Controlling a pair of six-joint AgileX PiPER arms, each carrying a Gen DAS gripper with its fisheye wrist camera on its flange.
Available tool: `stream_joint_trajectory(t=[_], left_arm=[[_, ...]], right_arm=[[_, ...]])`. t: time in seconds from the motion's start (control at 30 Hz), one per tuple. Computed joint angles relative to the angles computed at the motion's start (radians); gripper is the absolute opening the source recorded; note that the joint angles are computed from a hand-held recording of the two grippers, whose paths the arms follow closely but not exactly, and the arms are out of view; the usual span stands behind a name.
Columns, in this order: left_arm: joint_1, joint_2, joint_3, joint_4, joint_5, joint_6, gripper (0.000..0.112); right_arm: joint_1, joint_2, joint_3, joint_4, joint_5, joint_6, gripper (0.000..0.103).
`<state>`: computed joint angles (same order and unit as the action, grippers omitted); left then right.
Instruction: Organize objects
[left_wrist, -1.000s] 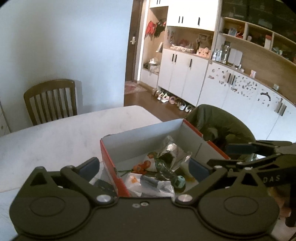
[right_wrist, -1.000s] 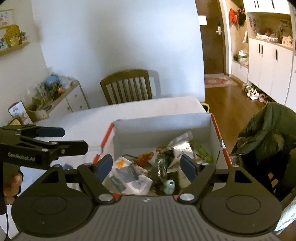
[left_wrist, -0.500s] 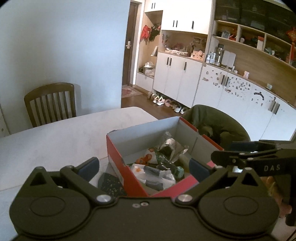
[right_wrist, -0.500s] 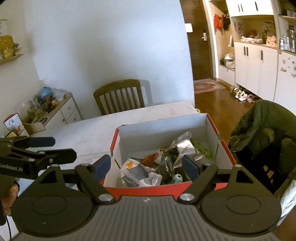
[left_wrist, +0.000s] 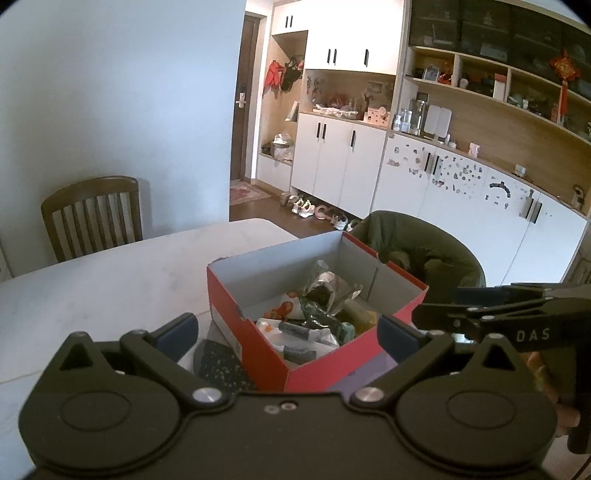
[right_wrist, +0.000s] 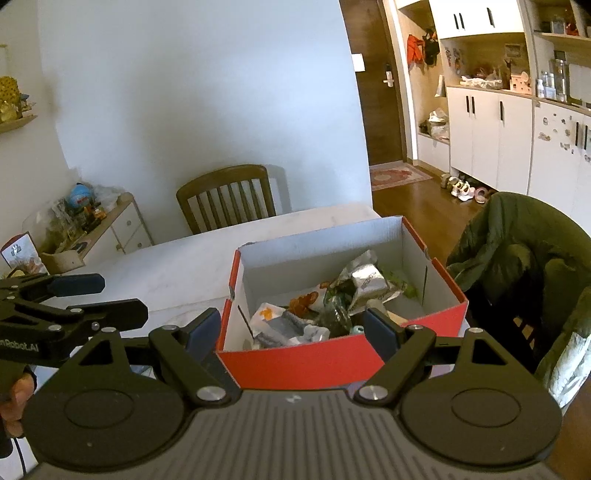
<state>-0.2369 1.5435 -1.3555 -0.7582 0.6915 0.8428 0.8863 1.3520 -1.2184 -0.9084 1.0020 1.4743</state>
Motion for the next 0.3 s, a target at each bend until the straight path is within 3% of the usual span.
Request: stream_joint_trajectory(t=[0.3], left_arm=[[0.051, -0.013, 0.026, -0.03, 0.024, 0.041, 0.103]], right_arm=[[0.043, 0.028, -0.026, -0.01, 0.038, 0.02, 0.085]])
